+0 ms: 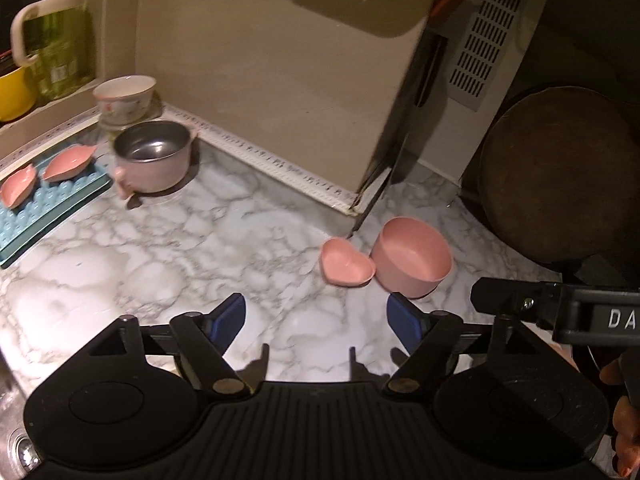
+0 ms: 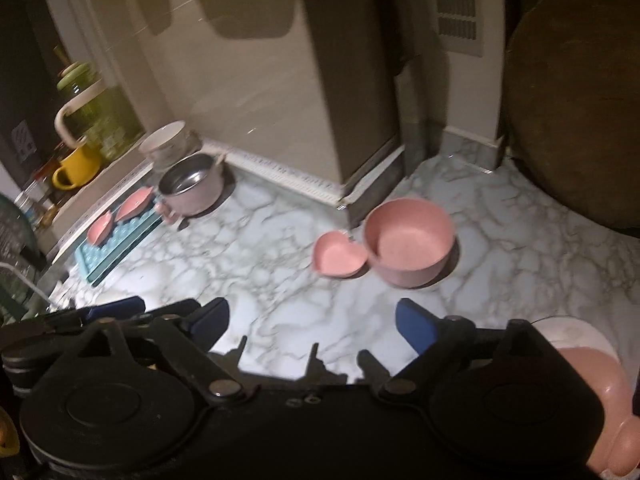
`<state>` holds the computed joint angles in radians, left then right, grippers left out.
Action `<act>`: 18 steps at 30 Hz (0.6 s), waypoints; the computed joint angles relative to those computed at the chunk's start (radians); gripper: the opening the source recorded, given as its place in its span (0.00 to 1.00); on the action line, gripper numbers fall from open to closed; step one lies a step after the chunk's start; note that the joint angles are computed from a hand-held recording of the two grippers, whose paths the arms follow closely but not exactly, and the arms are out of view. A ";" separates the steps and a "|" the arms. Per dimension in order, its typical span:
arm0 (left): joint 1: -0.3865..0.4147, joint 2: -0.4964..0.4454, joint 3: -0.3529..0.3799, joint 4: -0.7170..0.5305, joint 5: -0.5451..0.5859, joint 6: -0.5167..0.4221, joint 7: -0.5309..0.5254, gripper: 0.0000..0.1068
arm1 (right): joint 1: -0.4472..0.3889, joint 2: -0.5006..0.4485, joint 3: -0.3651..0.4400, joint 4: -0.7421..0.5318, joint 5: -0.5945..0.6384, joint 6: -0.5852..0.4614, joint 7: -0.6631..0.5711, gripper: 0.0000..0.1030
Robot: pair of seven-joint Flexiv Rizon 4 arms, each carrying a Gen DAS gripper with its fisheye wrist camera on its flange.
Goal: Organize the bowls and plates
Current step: 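Move both grippers toward the pink bowl beside the heart dish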
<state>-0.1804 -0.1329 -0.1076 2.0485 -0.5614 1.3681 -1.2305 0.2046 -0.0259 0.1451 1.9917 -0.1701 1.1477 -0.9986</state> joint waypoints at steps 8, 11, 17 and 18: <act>-0.038 -0.149 0.009 -0.182 0.160 -0.058 -0.174 0.74 | -0.053 -0.075 -0.040 -0.072 0.072 -0.017 -0.084 0.99; -0.060 -0.212 0.026 -0.263 0.232 -0.091 -0.259 0.74 | -0.076 -0.119 -0.052 -0.118 0.095 -0.039 -0.119 0.99; -0.102 -0.335 0.072 -0.433 0.359 -0.193 -0.423 0.74 | -0.122 -0.212 -0.059 -0.213 0.155 -0.086 -0.181 0.97; -0.105 -0.353 0.075 -0.459 0.372 -0.211 -0.441 0.74 | -0.130 -0.229 -0.060 -0.229 0.164 -0.096 -0.189 0.97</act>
